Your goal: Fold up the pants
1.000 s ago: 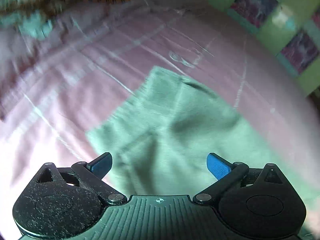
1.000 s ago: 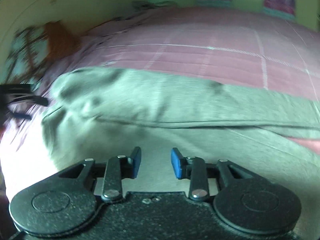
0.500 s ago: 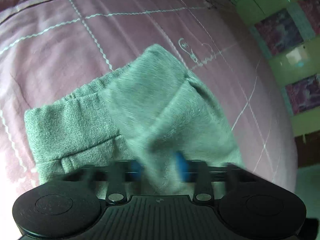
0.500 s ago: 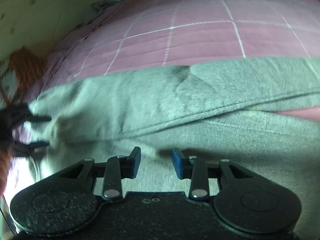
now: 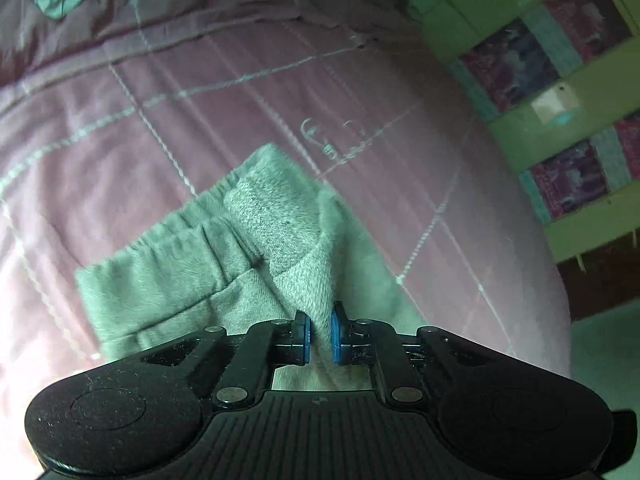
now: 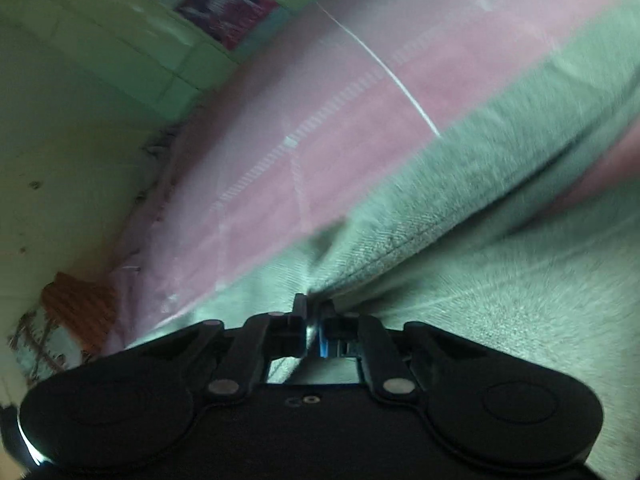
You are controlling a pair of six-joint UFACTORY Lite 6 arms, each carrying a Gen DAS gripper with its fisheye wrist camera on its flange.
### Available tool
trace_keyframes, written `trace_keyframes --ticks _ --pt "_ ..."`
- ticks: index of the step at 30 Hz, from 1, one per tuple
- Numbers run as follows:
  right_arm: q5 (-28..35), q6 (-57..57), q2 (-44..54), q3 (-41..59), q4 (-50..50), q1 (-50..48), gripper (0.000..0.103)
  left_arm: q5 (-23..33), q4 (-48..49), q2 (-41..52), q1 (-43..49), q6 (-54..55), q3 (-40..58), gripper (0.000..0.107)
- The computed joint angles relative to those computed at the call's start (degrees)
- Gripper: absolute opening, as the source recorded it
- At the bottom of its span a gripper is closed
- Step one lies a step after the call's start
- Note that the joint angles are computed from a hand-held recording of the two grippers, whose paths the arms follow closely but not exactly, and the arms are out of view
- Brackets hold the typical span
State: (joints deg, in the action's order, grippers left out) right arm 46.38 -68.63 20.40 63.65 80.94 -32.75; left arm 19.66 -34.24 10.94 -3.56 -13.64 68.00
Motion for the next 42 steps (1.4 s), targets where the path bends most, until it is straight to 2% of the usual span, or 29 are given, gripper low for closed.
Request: trace_keyframes --ticks 5,8,11,12,14,16,18,20,23,26,27,30,33,36,38,42 --pt "13.43 -2.23 -14.34 -8.96 -9.57 -9.55 0.005 5.32 -4.16 -11.36 6.48 11.22 -11.81 0.01" --pt "17.08 -6.42 -20.88 -19.01 -15.79 -14.77 0.005 2.77 -1.25 -11.94 8.17 11.55 -19.22 0.01" --pt "9.05 -12.05 -22.19 -27.57 -17.78 -11.97 0.005 -1.17 -6.28 -11.28 8.54 15.93 -24.26 0.01" --pt "5.59 -13.41 -21.09 -29.19 -16.7 -10.58 0.005 -2.29 -5.62 -11.94 7.45 14.36 -25.05 0.01" --pt "1.48 -16.67 -19.16 -30.27 -13.76 -8.91 0.005 -2.94 2.54 -13.39 5.07 5.82 -24.84 0.01" --pt "1.74 -15.39 -18.28 -29.5 -13.4 -9.07 0.005 -1.95 5.71 -15.94 4.83 2.98 -24.48 0.01" --pt "2.68 -11.48 -23.21 -29.69 -13.67 -6.4 0.006 -1.08 4.83 -17.68 6.1 4.55 -24.05 0.01" --pt "3.67 -11.64 -25.62 -30.3 -13.74 -7.26 0.006 -1.08 9.59 -15.63 6.09 2.04 -23.11 0.01" --pt "-2.56 -9.77 -22.45 -30.04 -15.25 -2.27 0.007 -3.44 8.66 -13.66 5.12 2.71 -25.3 0.013" --pt "-2.5 -13.73 -21.28 -31.68 -13.45 -3.95 0.014 -0.22 18.28 -17.24 3.26 -9.47 -25.08 0.019" --pt "-1.38 -13.34 -21.76 -31.45 -14.38 -4.86 0.02 1.38 21.5 -19.22 2.27 -13.05 -25.16 0.019" --pt "4.41 -10.5 -25.9 -30.54 -19.69 -9.97 0.022 4.37 34.47 -26.62 -4.45 -27.79 -26.48 0.02" --pt "9.69 -11.02 -26.9 -28.48 -24.33 -18.14 0.023 6.55 39.75 -28.77 -13.1 -36.36 -25.91 0.021" --pt "9.53 -12.93 -23.16 -25.26 -25.54 -23.95 0.023 5.27 44.09 -22.95 -22.44 -45.82 -22.61 0.021" --pt "10.19 -13.22 -19.22 -21.34 -26.4 -28.88 0.024 4.1 50.62 -17.0 -28.65 -55.37 -19.66 0.021" --pt "10.99 -14.24 -10.98 -11.96 -27.39 -38.27 0.025 8.38 66.47 -6.66 -38.48 -73.02 -13.28 0.024"
